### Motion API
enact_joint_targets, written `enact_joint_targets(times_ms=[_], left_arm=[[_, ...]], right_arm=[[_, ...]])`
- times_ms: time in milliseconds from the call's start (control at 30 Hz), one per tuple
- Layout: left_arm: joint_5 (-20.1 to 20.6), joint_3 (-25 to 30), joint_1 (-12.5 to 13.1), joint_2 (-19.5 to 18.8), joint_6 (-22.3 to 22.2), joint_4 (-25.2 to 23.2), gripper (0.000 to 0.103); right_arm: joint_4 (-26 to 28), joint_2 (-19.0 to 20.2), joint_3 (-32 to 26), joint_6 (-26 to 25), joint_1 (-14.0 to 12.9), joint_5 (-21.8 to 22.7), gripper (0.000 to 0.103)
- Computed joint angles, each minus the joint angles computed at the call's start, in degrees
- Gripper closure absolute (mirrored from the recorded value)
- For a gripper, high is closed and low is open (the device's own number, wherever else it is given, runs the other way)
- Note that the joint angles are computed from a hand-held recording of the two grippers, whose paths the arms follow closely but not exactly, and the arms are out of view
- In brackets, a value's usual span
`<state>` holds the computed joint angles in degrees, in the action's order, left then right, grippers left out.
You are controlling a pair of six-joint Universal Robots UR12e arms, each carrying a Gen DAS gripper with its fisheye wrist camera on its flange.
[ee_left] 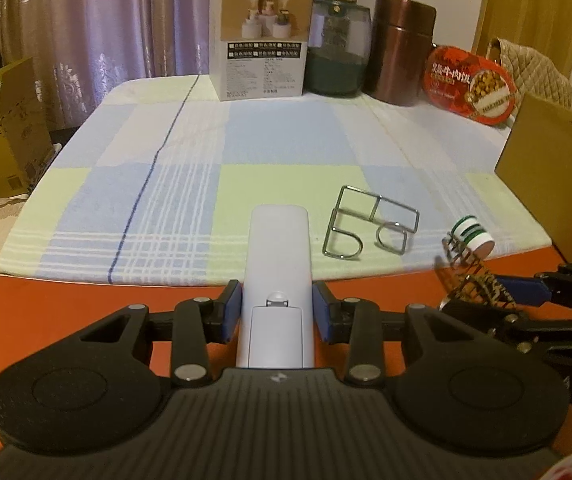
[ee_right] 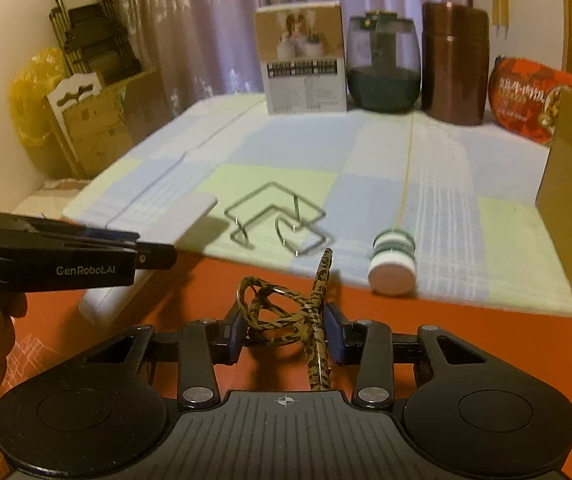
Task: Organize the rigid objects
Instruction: 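Lift the white remote and leopard-print cord and carry them over the cardboard box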
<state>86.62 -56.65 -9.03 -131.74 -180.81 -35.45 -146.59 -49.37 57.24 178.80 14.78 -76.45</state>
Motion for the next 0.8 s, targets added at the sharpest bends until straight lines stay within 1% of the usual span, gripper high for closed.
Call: enact_joint_targets(times_ms=[100,233,300,367,567,700,800], left_arm=[[-0.23,-0.6,-0.01,0.63,-1.12,0.52,0.07],[-0.87,-1.94,-0.24,1.98,-2.56,1.3,0.07],[-1.38,-2.63,-0.38,2.68,-2.43,1.72,0.07],[-1.21,-3.07,-0.71,3.27,-1.25,2.29,0.07],[-1.08,-5.01,-1.7,5.36,-0.86,3.52,0.07],[-1.47,-6.54,-2.61,6.87,-1.95,4.18,0.07],[-1.76,-7.65,-3.49,8.03,-3.58,4.72,0.07]], right_arm=[[-1.81,-0.41,0.4,0.77,-0.01,-0.24,0.066],[-2.77,-1.26,1.06,1.84,-0.13,-0.44,0.066],[-2.94,-1.8,1.47,2.3,-0.23,-0.65,0.066],[-3.32,-2.56,2.14,2.36,-0.39,-0.63,0.066],[-4.99,-6.02,5.6,3.48,-1.24,-1.71,0.066],[-6.3,-8.56,7.97,4.1,-1.97,-2.66,0.066],[-7.88,-10.74,10.27,4.54,-2.59,-3.14,0.066]])
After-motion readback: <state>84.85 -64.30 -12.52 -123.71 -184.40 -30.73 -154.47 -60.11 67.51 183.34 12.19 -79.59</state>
